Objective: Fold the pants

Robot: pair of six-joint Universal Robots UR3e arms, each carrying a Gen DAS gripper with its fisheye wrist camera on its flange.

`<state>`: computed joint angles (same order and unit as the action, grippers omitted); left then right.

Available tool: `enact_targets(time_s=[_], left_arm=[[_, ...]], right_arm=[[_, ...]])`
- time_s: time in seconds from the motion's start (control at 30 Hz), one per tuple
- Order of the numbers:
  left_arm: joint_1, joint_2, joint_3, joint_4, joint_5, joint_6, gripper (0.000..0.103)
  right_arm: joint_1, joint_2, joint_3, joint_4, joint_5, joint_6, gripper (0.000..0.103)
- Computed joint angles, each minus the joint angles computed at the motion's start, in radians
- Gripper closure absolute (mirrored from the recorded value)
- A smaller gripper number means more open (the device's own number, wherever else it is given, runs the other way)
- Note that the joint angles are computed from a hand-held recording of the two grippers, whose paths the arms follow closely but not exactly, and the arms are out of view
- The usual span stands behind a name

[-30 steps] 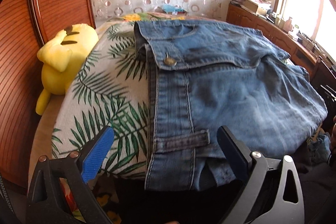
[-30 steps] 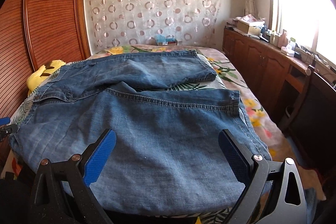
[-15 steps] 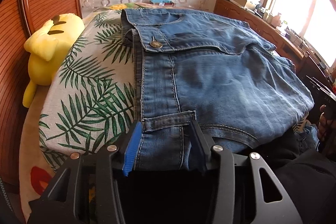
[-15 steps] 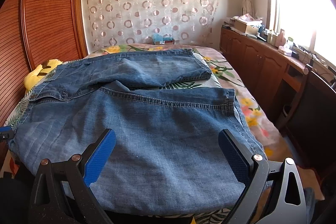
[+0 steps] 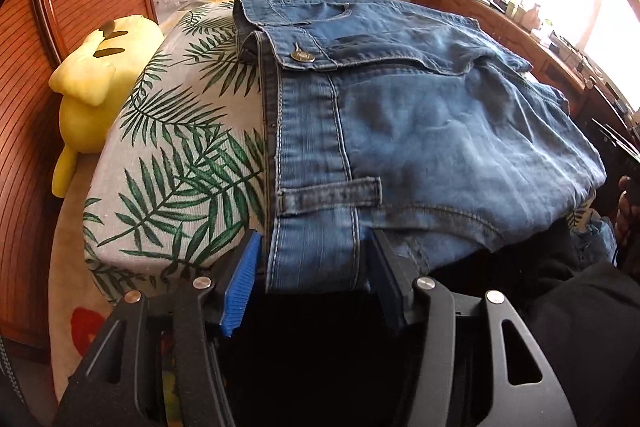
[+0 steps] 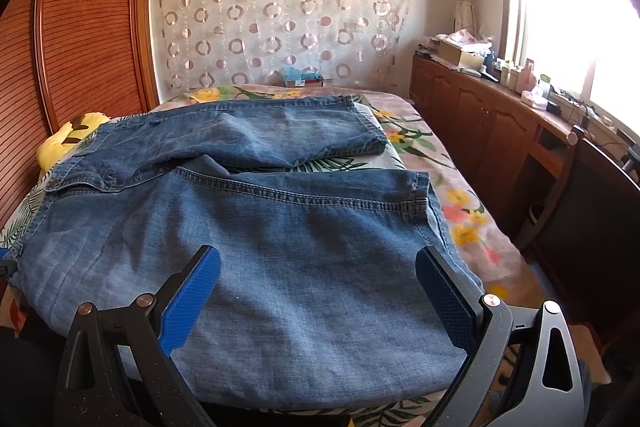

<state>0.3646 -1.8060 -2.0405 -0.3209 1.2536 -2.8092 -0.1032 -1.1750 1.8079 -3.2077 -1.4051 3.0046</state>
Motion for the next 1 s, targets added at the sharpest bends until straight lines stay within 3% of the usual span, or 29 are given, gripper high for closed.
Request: enact_targets(time_s=[0.37,0.7,0.83,1.0], left_arm=[[0.010,0.110,-0.043,-0.018,-0.068,0.096,0.083],[0.025,0.035,-0.008,-0.021,-0.020,0.074,0.084],[0.032,0.036,-0.026,0.002,-0.033,0.078,0.084],[0.028,0.051,-0.032,0.023,-0.030,0.065,0.094]], right_arm=[[0.009,0.012,-0.038,0.034,-0.049,0.027,0.005],[-0.008,0.005,-0.027,0.055,-0.081,0.021,0.005],[-0.025,0.014,-0.059,0.155,-0.132,0.001,0.024],[-0.078,0.016,-0.061,0.228,-0.066,-0.004,0.029]])
